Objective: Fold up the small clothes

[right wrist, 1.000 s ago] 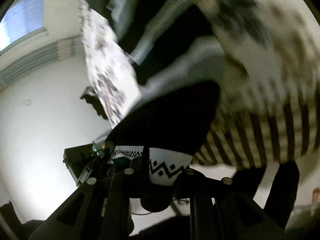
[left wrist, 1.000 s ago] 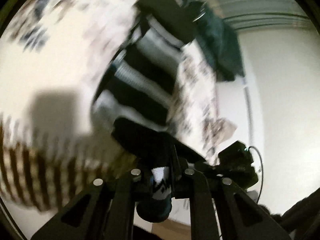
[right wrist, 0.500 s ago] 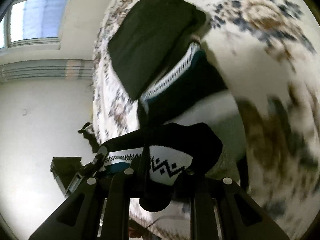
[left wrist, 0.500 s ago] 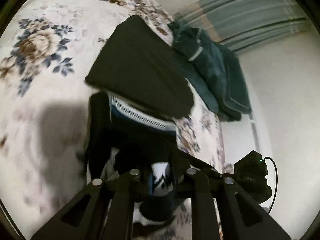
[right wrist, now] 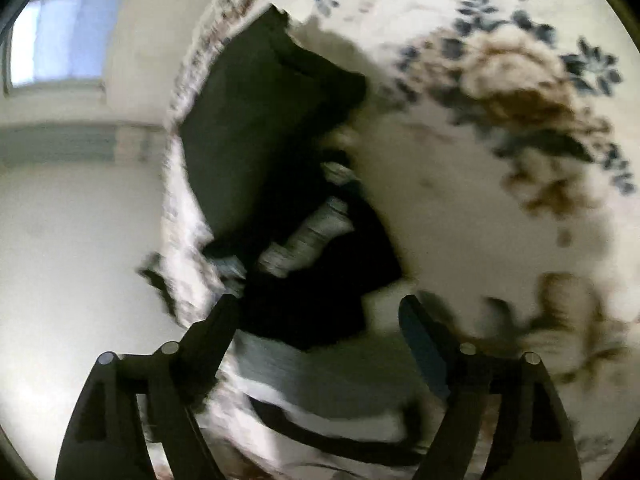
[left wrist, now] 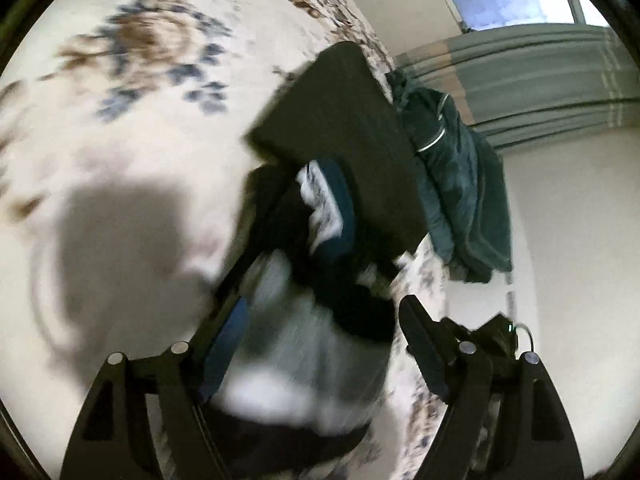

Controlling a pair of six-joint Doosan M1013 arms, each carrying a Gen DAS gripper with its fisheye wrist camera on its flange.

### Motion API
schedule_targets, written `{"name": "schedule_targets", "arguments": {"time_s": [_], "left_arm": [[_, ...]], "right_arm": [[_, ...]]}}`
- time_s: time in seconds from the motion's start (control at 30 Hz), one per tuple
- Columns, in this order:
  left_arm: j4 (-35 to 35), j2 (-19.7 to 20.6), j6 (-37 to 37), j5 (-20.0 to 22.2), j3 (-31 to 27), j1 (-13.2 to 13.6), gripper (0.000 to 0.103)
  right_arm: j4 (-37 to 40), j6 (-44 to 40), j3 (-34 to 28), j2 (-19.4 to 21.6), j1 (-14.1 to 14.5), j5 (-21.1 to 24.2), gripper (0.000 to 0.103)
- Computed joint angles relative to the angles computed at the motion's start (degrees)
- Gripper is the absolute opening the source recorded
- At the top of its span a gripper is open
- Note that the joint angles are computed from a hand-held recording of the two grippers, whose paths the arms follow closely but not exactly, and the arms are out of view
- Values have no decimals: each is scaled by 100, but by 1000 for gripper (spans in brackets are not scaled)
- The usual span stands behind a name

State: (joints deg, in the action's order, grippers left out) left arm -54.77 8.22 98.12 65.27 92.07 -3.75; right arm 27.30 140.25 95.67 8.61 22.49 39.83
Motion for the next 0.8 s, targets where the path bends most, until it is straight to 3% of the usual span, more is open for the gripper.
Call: {"name": "schedule_targets", "arguments": {"time_s": [0.1, 0.13, 0.27, 0.4, 0.5, 0.63, 0.67, 0.7, 0.73, 0.8], "left_arm": [[317, -398, -329, 4, 445, 75, 77], [324, -541, -510, 28, 653, 111, 77], [2, -772, -966, 11, 1245, 93, 77], [-635, -656, -885, -247, 1586, -164, 77], [-1139, -425, -935, -479, 1654, -334, 77], [-1597, -447, -1202, -1269, 1737, -410, 73], [-1701, -480, -1195, -1478, 1755, -424, 68], [-1658, -501, -1220, -1589, 1732, -426, 39], [-1482, -484, -1335, -1602, 1659, -429, 31], [-1393, -475, -1357, -1546, 1548, -361, 25]], "right_arm": [[352, -622, 148, 18, -116, 374, 87], [537, -866, 182, 57, -170, 443, 93], [1721, -2215, 246, 388, -456, 564, 96], [3141, -3643, 91, 919, -758, 874, 96], [3793, -4318, -193, 1338, -863, 1224, 96], [4077, -4491, -460, 1644, -871, 1386, 95], [4105, -4533, -466, 1647, -856, 1323, 80], [4120, -4579, -468, 1640, -835, 1260, 63], [4103, -4536, -476, 1645, -820, 1266, 32], [4000, -4171, -308, 1482, -751, 1021, 25]]}}
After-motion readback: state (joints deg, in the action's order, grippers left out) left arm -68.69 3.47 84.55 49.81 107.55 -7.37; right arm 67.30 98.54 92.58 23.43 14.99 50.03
